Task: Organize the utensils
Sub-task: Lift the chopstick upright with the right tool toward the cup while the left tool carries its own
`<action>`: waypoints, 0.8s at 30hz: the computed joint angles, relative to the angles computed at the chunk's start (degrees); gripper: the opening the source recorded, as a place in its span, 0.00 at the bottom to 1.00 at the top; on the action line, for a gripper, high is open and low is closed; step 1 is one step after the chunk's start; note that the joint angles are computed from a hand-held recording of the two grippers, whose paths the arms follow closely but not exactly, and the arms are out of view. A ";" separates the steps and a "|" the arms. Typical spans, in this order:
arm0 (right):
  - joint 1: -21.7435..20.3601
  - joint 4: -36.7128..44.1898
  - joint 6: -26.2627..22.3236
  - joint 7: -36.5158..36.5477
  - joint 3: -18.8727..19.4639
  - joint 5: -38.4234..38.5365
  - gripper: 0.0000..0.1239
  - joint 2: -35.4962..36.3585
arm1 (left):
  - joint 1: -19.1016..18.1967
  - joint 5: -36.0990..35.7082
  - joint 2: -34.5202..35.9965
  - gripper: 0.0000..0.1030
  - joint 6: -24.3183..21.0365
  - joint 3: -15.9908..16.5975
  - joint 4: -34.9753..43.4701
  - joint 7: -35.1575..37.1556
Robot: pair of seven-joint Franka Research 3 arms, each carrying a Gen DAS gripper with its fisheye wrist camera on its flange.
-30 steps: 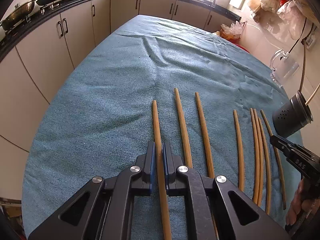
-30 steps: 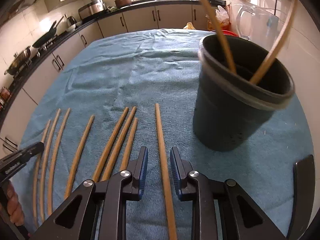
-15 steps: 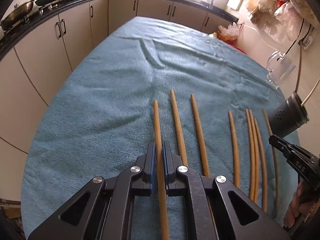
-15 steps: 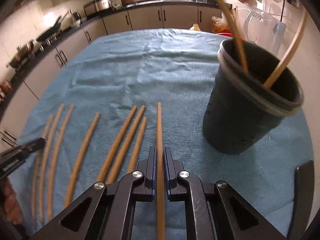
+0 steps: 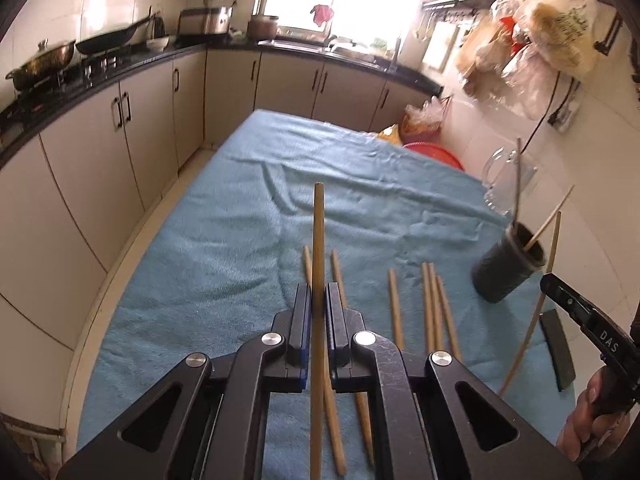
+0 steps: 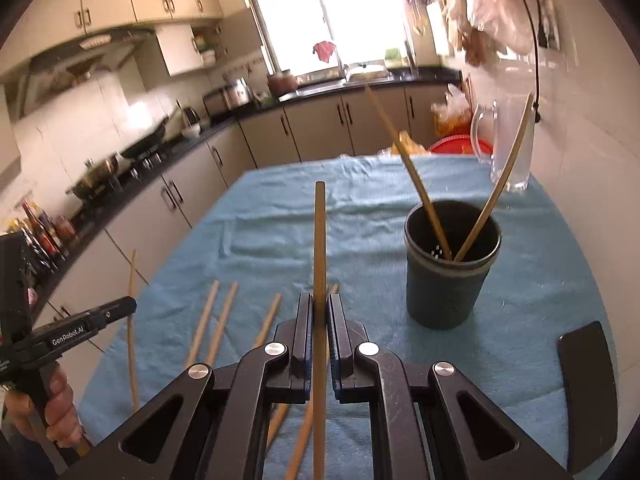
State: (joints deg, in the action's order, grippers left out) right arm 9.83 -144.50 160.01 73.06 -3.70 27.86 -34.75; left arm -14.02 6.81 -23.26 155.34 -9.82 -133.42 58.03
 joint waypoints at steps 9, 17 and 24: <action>0.36 -1.76 0.97 0.14 -0.36 0.57 0.06 -4.16 | -1.36 0.37 -4.08 0.06 0.88 -0.31 -0.87 0.25; 0.24 -2.65 1.10 0.34 -1.01 0.66 0.06 -6.55 | -1.93 0.46 -6.01 0.06 0.92 -0.18 -1.26 0.15; 0.58 -2.91 1.04 0.00 -1.65 1.21 0.06 -7.60 | -2.08 0.84 -6.43 0.06 0.94 -0.42 -0.94 -0.10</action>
State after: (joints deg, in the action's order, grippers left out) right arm 10.41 -147.40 161.05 73.06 -5.34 29.07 -42.36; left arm -16.10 7.65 -29.69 156.28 -10.24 -134.36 57.92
